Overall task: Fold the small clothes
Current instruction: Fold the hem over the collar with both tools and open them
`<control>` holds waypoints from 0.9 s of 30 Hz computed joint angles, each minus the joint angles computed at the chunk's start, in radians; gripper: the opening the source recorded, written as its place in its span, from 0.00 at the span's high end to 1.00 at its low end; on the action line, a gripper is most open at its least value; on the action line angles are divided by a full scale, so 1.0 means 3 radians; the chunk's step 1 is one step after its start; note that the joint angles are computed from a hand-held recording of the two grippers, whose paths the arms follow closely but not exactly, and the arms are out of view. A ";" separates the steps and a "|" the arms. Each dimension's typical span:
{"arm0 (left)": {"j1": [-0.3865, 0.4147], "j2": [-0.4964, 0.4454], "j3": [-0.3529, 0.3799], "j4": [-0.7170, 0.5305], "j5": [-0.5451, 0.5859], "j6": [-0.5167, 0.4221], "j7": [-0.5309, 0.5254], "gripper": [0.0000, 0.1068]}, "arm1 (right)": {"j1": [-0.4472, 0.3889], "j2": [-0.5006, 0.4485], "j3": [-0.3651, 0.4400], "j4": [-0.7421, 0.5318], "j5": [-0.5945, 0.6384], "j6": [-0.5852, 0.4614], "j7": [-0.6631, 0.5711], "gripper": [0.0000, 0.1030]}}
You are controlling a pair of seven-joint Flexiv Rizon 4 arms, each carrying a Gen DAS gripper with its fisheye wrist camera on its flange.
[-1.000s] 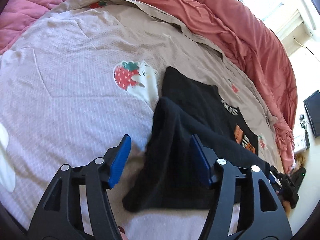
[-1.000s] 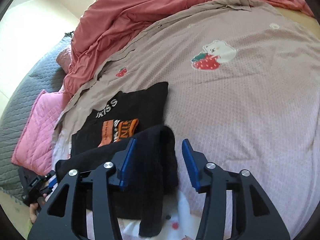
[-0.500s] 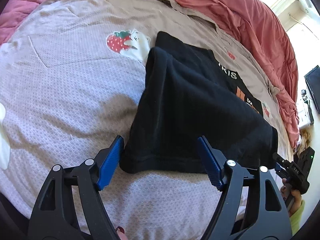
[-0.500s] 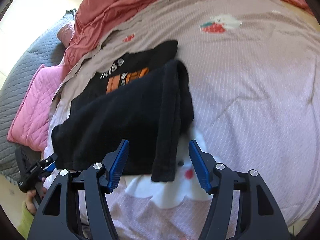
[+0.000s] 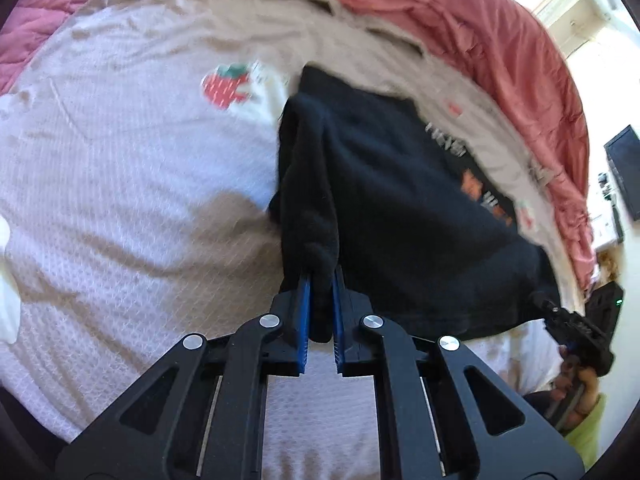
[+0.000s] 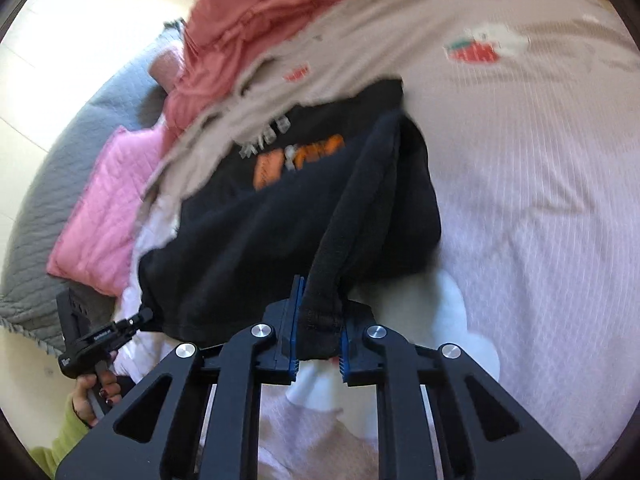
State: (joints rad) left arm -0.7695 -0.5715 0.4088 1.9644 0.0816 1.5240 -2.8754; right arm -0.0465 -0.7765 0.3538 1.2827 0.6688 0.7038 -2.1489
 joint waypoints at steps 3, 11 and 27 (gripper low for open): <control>-0.0048 0.0037 0.0134 0.0082 -0.0012 0.0329 -0.0078 0.97 | -0.0162 -0.0075 0.0150 -0.0155 0.0291 -0.0001 -0.0146 0.88; 0.0054 -0.0030 0.0283 0.0125 -0.0342 0.0768 0.0102 0.97 | -0.0080 -0.0275 0.0167 -0.0559 0.0539 0.0285 -0.0377 0.88; -0.0074 -0.0367 0.0522 -0.0034 -0.1058 0.0585 0.0668 0.89 | 0.0343 -0.0818 -0.0028 -0.1169 -0.0299 0.0556 0.0279 0.60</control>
State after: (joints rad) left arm -0.7918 -0.6818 0.5655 1.9540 -0.2357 1.6994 -2.6749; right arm 0.0563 -1.0220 0.3453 0.9320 0.5791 0.8707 -2.0652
